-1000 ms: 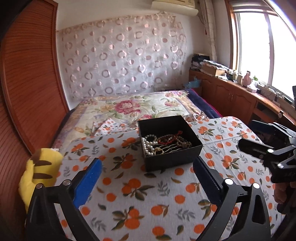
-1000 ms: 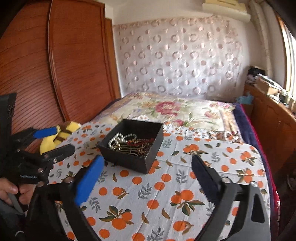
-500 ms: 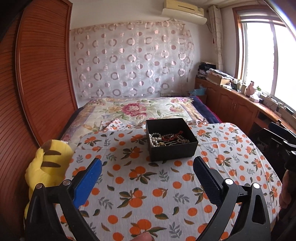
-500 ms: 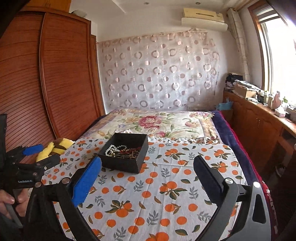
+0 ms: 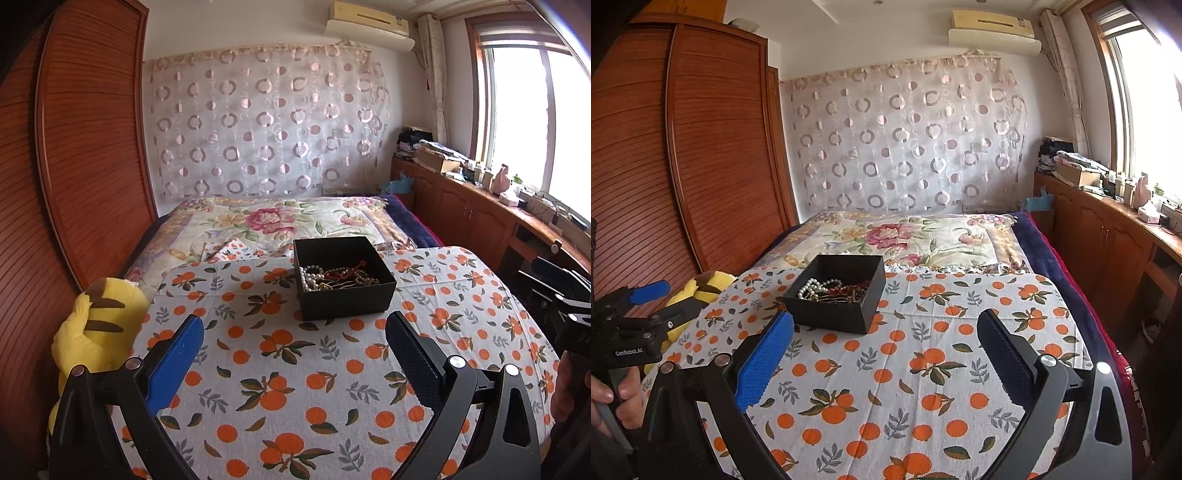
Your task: Organize jewelry
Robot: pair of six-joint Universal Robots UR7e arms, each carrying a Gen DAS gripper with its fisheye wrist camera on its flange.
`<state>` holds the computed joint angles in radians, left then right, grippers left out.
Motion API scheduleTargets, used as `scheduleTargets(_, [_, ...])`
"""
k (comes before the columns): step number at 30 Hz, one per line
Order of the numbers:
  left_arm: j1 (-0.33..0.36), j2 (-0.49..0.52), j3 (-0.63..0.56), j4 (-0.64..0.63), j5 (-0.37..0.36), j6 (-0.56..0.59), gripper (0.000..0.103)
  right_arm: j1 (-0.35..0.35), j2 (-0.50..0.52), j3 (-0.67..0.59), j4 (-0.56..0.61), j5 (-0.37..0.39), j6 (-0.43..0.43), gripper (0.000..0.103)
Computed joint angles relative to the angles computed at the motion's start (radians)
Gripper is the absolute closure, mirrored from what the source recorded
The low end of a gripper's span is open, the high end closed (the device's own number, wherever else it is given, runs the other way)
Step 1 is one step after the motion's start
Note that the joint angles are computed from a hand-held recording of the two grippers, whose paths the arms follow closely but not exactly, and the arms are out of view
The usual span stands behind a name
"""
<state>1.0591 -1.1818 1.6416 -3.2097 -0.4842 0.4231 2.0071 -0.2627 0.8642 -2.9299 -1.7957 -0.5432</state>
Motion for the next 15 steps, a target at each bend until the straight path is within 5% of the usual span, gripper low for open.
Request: scheduleTargets(15, [-0.009,-0.002,0.0,-0.017,0.006,0.009,0.008,-0.004,0.0,0.015,-0.023,-0.005,-0.005,0.003])
